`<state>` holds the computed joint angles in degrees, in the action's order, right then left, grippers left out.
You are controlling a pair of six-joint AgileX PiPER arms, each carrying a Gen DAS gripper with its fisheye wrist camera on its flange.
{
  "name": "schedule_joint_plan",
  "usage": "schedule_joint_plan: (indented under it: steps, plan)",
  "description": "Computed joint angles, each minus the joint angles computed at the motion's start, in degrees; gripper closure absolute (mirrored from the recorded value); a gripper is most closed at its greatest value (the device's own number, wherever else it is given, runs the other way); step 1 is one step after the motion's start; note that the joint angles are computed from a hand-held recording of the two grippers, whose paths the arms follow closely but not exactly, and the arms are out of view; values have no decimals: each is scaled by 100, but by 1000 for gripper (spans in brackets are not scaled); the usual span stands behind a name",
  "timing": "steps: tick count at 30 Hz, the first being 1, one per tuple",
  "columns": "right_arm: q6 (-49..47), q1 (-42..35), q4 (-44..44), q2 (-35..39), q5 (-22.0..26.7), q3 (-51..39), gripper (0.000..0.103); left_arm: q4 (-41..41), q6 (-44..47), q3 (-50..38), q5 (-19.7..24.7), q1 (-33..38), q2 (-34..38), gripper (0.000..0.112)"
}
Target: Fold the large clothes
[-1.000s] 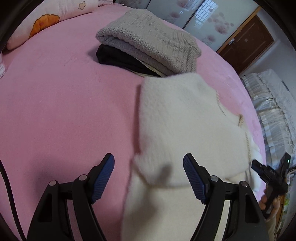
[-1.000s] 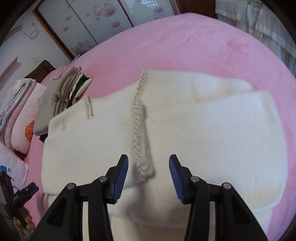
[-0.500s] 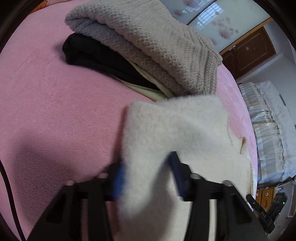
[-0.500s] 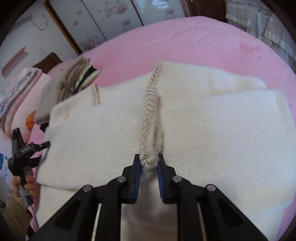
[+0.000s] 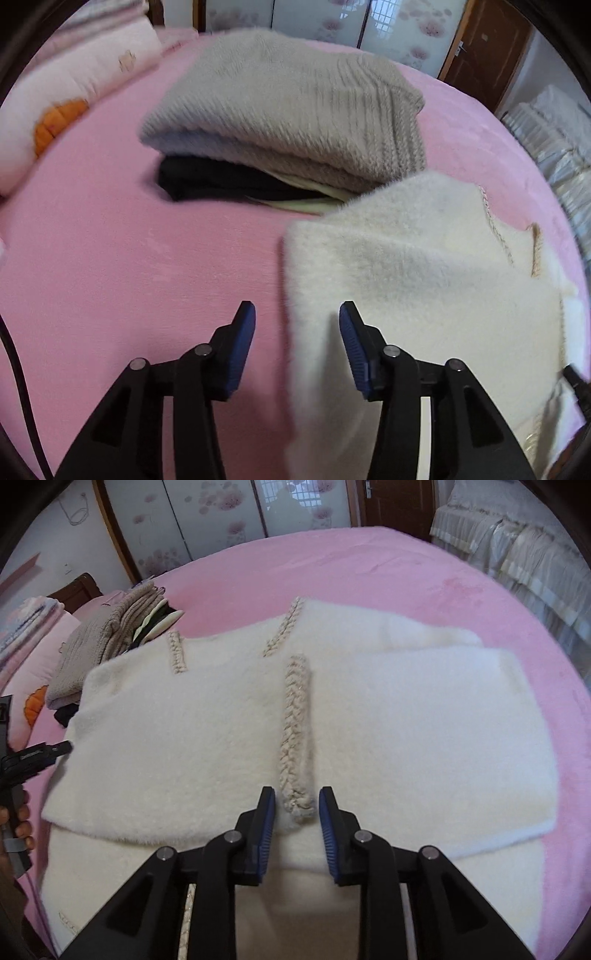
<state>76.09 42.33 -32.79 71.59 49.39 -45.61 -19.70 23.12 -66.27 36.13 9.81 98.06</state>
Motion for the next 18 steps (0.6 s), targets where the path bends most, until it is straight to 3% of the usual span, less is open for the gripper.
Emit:
schedule_joint_plan:
  steps: [2,5,8,11,14,16,18]
  plan:
    - [403,448,-345,-43,424,-138,76,-374,506,457,-25,48,-619,66]
    - [769,880,-593,-84,275,-209,76,-1021,1034,1122,152,-50,-1332,68]
    - [523,892,-352,405,-232,-568,76,-1705,1541,1609,401,-66,-1603,96]
    - [443,1030,-414,1027,-593,-933,77,-1747,1251,1988,-40,-411,-1607,96]
    - [124,1020,-267,1568,-632,-1214,77,-1613,928,2229,-584,-617,-1430,97]
    - [217,883,-401,1490,-706,-932,82,-1925,1313,2331,-668,-482,-1357,99]
    - [440,806,-658,1271,-329,-666,83,-2165,1725,2372,-577,-232,-1314,105]
